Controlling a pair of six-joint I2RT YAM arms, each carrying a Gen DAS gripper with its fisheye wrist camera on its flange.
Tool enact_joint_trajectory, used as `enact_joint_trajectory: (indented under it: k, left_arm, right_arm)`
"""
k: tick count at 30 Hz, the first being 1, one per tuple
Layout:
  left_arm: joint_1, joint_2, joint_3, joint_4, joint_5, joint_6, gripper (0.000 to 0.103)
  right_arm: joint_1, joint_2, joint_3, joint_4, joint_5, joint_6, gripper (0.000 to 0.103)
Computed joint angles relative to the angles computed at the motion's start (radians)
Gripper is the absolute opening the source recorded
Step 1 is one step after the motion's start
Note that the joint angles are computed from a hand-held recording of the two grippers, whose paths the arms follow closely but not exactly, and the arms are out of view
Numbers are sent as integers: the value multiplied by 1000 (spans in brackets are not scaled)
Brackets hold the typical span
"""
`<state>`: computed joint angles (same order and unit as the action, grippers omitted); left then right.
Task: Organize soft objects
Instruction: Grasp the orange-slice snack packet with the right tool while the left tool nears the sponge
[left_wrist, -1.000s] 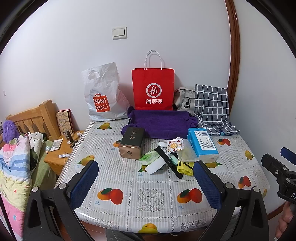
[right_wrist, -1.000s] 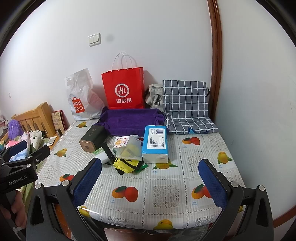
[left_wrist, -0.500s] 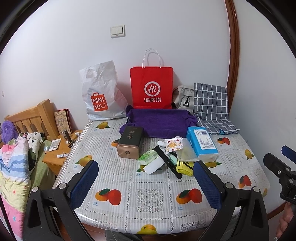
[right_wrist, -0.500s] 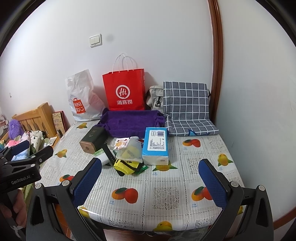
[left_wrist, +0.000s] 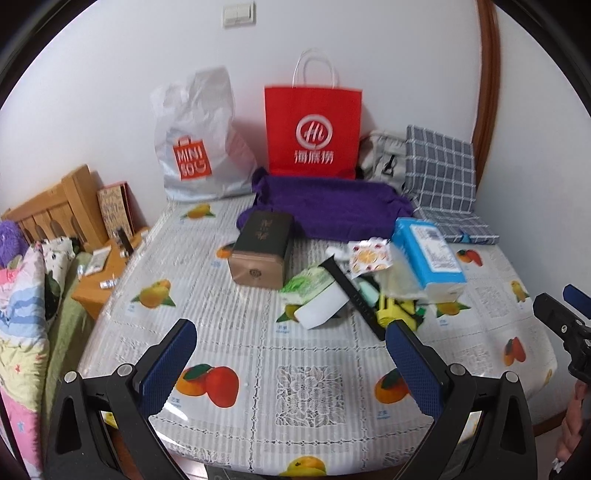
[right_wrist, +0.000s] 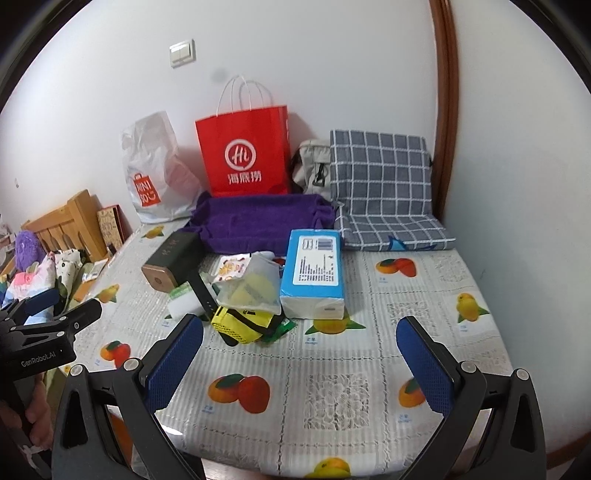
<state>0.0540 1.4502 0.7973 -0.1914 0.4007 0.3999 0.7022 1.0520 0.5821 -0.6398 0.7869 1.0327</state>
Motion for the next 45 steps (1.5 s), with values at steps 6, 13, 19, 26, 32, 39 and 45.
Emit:
enact_joint_trajectory:
  k: [6,13,19,26,32,39,45]
  left_arm:
    - [-30,167,48,56,-40,-15,103]
    - [-22,355,160,47,-76,-39,103]
    - [8,471,252,29,-60,-49,103]
    - [10,586,361,-5,-51,-58,103]
    - [15,654,432,-31,-9,-53,103]
    - [38,733,512,-54,-4,-51,103]
    - [75,769,565,-91,21,-48,103]
  right_arm:
    - [-170,110,-69,328,-154,-225,102]
    - [-278,355,44,547,-269,-445,96]
    - [-338,586,225,569,-329,-541,96]
    - [-389,815,432,516,-373,-579,96]
    - [-407,945,565,442,-348,-589,96]
    - [-399,1064,689,365,-295,-614,93]
    - [-410,1044,627,443,-317,-649,51]
